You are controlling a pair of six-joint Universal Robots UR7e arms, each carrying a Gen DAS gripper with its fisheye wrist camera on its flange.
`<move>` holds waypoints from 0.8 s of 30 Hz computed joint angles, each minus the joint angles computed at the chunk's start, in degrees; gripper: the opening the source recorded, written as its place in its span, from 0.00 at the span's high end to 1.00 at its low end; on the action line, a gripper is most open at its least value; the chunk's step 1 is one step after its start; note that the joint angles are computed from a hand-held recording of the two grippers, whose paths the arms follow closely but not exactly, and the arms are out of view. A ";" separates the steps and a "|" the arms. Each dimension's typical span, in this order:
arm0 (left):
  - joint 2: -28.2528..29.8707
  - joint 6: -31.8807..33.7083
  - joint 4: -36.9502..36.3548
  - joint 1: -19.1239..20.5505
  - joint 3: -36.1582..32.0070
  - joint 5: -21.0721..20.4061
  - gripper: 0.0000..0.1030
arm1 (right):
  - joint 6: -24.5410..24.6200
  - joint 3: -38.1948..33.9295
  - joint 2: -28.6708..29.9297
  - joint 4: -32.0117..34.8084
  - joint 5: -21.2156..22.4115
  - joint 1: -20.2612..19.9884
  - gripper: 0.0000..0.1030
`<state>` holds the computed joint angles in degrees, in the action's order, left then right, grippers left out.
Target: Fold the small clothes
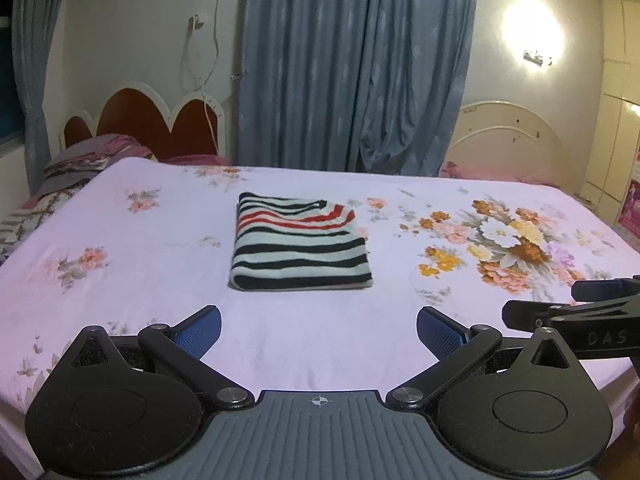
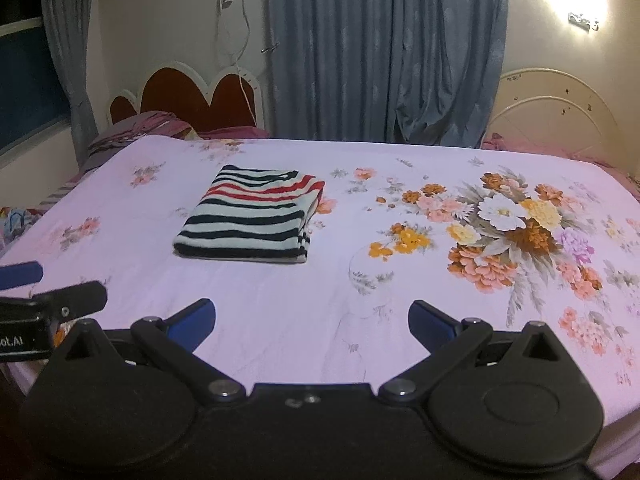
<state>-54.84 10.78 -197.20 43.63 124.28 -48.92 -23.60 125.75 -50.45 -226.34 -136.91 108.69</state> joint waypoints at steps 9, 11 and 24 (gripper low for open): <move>-0.45 0.06 -0.22 0.05 -0.17 0.23 0.00 | -1.71 -0.63 0.18 -3.44 -0.85 1.41 0.01; -0.34 0.43 -0.45 0.06 -0.29 0.33 0.00 | -1.69 -0.76 0.30 -3.37 -0.74 1.41 0.01; 0.16 1.40 -0.71 0.20 -1.13 -0.07 0.00 | -2.09 -1.06 0.79 -3.78 -0.73 1.53 0.01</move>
<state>-54.67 12.18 -197.91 43.83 123.16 -49.00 -25.69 124.69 -49.65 -230.12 -137.64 110.22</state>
